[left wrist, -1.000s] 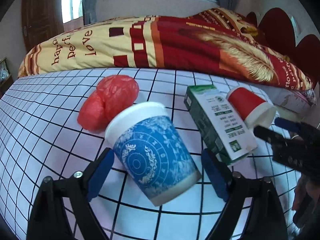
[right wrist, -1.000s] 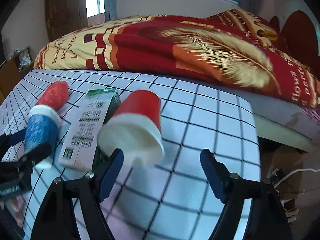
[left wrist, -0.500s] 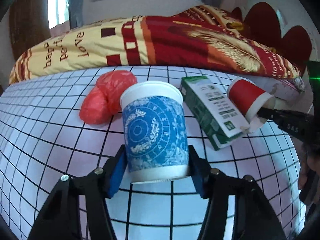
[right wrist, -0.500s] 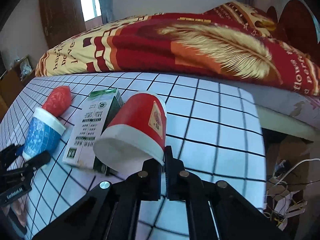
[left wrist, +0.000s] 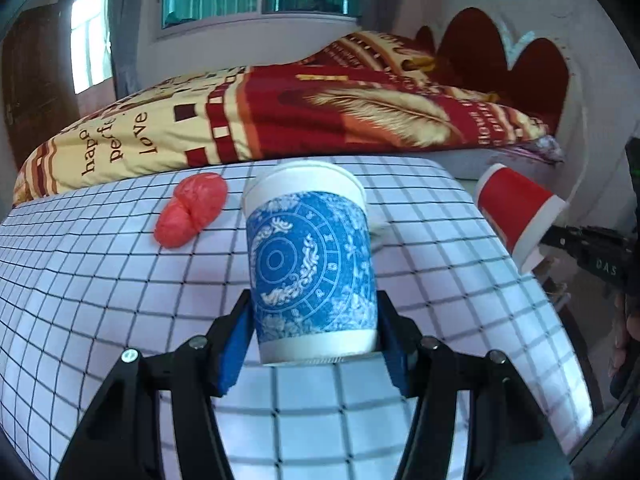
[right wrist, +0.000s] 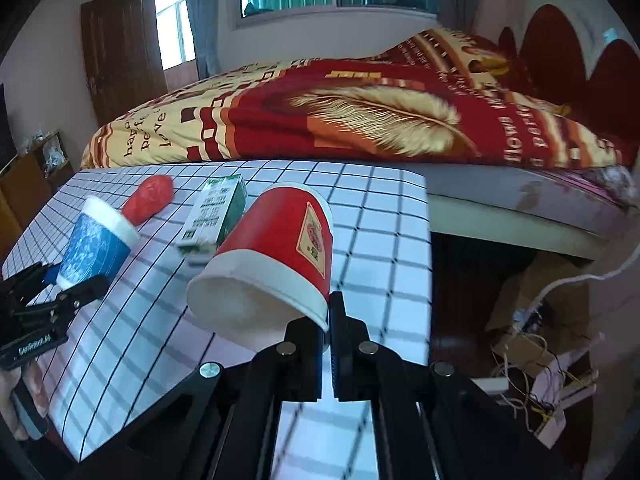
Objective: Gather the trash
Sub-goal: 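Carry the blue patterned cup and red cup over the black bin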
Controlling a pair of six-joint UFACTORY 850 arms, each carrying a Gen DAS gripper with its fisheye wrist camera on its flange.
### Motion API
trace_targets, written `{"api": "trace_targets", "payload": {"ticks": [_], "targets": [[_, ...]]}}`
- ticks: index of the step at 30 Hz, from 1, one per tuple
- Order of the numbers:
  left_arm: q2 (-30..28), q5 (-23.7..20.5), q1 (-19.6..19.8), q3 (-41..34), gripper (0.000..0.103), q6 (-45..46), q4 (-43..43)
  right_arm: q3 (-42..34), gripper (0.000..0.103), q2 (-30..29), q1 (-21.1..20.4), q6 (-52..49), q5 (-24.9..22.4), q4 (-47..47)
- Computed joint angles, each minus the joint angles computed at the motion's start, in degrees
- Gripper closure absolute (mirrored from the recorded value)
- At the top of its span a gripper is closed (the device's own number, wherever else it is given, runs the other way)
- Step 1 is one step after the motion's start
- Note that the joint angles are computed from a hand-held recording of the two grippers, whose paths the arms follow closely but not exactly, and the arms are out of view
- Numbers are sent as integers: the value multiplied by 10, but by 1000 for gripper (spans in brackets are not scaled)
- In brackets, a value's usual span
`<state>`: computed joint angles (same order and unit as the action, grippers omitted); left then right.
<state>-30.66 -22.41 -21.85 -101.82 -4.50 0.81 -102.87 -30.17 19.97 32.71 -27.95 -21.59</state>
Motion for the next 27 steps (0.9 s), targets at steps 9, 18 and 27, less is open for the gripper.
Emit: {"api": "trace_targets", "payload": {"ticks": [9, 18, 27], "targets": [[102, 35, -28, 127, 44, 57, -75, 209, 100, 170, 35, 148, 15, -125], [157, 50, -67, 189, 44, 87, -96, 343, 100, 294, 67, 320, 0, -235], [181, 58, -97, 213, 44, 119, -120, 431, 100, 388, 77, 408, -28, -288]]}}
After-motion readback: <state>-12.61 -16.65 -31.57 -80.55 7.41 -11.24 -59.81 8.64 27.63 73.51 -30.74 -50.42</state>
